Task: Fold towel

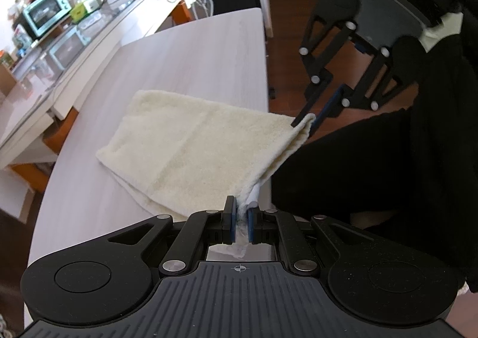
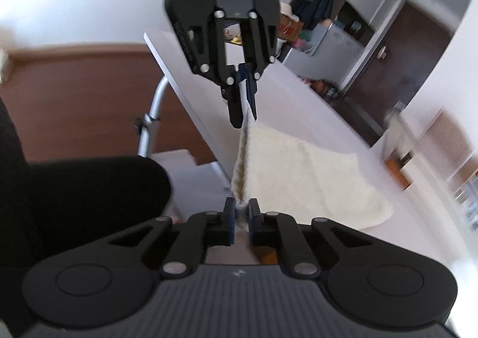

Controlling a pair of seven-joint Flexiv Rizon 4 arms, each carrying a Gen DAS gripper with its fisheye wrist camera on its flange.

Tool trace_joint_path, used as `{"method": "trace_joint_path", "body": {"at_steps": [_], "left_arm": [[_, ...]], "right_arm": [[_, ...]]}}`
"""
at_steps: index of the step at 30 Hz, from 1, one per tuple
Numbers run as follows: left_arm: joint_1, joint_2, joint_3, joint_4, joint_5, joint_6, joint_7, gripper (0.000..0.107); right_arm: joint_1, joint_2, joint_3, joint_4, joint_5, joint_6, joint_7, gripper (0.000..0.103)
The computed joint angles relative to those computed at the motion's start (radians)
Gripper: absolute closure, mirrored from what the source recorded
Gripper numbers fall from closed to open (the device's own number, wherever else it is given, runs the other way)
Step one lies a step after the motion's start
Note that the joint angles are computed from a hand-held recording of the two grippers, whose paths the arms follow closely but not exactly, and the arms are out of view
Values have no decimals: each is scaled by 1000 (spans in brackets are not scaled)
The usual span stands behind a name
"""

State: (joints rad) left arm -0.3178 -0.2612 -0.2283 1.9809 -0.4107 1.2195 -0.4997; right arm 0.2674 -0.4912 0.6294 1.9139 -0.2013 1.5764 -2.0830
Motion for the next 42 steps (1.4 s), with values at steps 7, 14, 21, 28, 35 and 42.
{"method": "trace_joint_path", "body": {"at_steps": [7,14,21,28,35,42], "left_arm": [[12,-26,-1,-54,-11,0,11,98],[24,-110,14,-191,46,-34,-9,98],[31,-218,28,-347,93,-55,-77,98],[13,-333,65,-525,169,-115,-163,98],[24,-411,65,-614,189,-127,-202,98],[10,-462,94,-675,221,-136,-256,89]], "right_arm": [[-271,-121,310,-229,226,-271,-60,94],[-267,-188,289,-403,345,-413,-58,94],[-248,-254,217,-579,441,-530,-40,94],[-180,-305,100,-717,502,-606,-3,94],[-110,-324,-17,-788,563,-638,18,94],[-39,-321,-138,-818,623,-644,40,93]]}}
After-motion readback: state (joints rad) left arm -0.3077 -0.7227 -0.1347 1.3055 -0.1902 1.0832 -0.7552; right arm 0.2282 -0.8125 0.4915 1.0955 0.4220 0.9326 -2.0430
